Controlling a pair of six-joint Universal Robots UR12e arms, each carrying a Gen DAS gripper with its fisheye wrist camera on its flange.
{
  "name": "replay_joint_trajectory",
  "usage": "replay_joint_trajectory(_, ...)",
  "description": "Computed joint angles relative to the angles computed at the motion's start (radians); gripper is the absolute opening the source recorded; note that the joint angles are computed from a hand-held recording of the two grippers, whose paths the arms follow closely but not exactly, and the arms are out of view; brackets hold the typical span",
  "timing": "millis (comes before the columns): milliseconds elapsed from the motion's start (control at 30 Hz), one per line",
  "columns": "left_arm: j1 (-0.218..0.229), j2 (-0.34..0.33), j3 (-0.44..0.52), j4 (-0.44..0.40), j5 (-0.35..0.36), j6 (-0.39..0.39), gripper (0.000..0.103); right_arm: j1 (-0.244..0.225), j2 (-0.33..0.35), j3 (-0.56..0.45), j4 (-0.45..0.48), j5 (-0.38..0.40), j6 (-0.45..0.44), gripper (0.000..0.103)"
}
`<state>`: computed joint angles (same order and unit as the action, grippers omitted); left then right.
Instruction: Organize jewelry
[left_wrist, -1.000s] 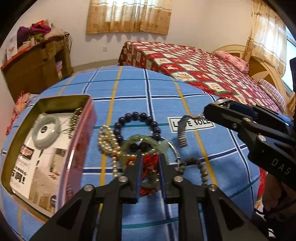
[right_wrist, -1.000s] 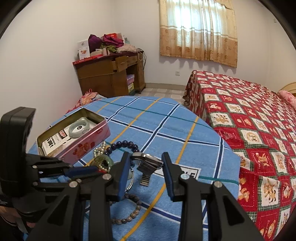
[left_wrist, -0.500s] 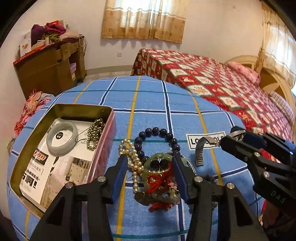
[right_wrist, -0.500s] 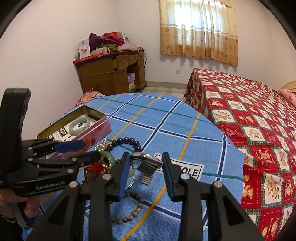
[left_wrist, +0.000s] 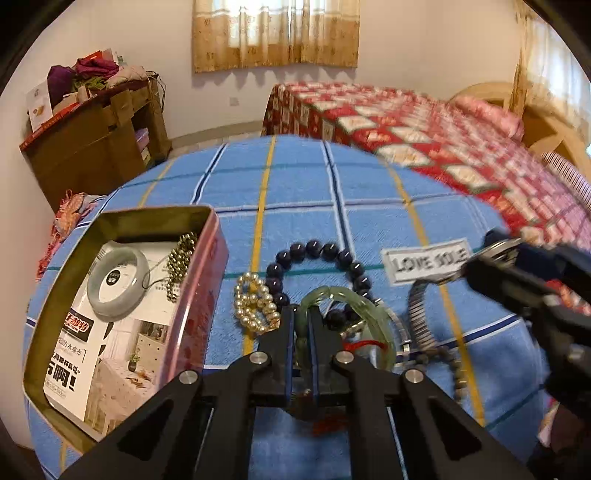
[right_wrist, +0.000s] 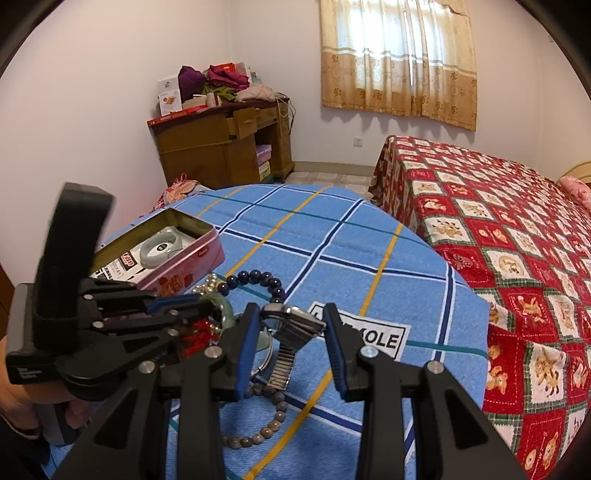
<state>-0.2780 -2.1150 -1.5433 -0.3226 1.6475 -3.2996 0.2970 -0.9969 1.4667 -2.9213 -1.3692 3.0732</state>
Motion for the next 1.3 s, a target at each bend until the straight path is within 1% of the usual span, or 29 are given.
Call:
replay_joint_trajectory(100, 0.011, 0.033, -0.035, 0.067, -0.04, -0.022, 0.006, -0.002, -0.004, 0.003, -0.015, 0.001, 0.004, 0.037)
replay_joint_trajectory(200, 0.017, 0.058, -0.057, 0.101, -0.046, -0.034, 0.006, -0.004, -0.012, 0.006, -0.032, 0.007, 0.005, 0.037)
replay_joint_trajectory(233, 0.019, 0.065, -0.063, 0.111, -0.05, -0.036, 0.006, -0.004, -0.014, 0.005, -0.035, 0.008, 0.003, 0.037)
replay_joint_trajectory(300, 0.03, 0.078, -0.072, 0.117, -0.087, -0.048, 0.006, -0.001, -0.017, 0.003, -0.042, 0.01, -0.005, 0.037)
replay_joint_trajectory(400, 0.028, 0.078, -0.074, 0.13, -0.082, -0.056, 0.006, 0.003, -0.018, 0.0, -0.044, 0.009, -0.012, 0.037)
replay_joint_trajectory(467, 0.029, 0.072, -0.071, 0.116, -0.089, -0.064, 0.006, 0.004, -0.018, 0.0, -0.041, 0.007, -0.015, 0.037)
replay_joint_trajectory(533, 0.034, 0.063, -0.067, 0.083, -0.129, -0.067, 0.006, 0.005, -0.019, 0.002, -0.037, 0.003, -0.016, 0.037)
replay_joint_trajectory(600, 0.028, 0.049, -0.05, 0.016, -0.135, -0.048, 0.006, 0.004, -0.018, 0.001, -0.031, 0.0, -0.014, 0.037)
replay_joint_trajectory(767, 0.016, 0.013, -0.015, -0.089, -0.147, -0.018, 0.007, 0.002, -0.017, 0.001, -0.031, 0.0, -0.013, 0.037)
replay_joint_trajectory(800, 0.012, 0.008, -0.009, -0.09, -0.134, -0.012, 0.007, 0.001, -0.017, 0.001, -0.031, 0.001, -0.013, 0.037)
replay_joint_trajectory(867, 0.01, 0.005, -0.005, -0.09, -0.129, -0.004, 0.008, 0.0, -0.016, 0.001, -0.03, 0.002, -0.008, 0.037)
replay_joint_trajectory(1000, 0.012, -0.007, 0.014, -0.103, -0.145, 0.03, 0.008, -0.003, -0.015, 0.002, -0.026, 0.009, -0.005, 0.037)
replay_joint_trajectory(1067, 0.014, -0.005, 0.014, -0.091, -0.152, 0.026, 0.008, -0.005, -0.015, 0.003, -0.027, 0.01, -0.006, 0.037)
replay_joint_trajectory(1133, 0.016, 0.009, 0.001, -0.048, -0.149, 0.02, 0.007, -0.005, -0.014, 0.003, -0.032, 0.008, -0.005, 0.037)
replay_joint_trajectory(1200, 0.025, 0.032, -0.018, 0.007, -0.173, 0.004, 0.007, -0.006, -0.013, 0.002, -0.036, 0.006, -0.001, 0.037)
replay_joint_trajectory(1300, 0.039, 0.062, -0.041, 0.058, -0.191, -0.006, 0.007, -0.007, -0.013, 0.001, -0.04, 0.007, -0.002, 0.037)
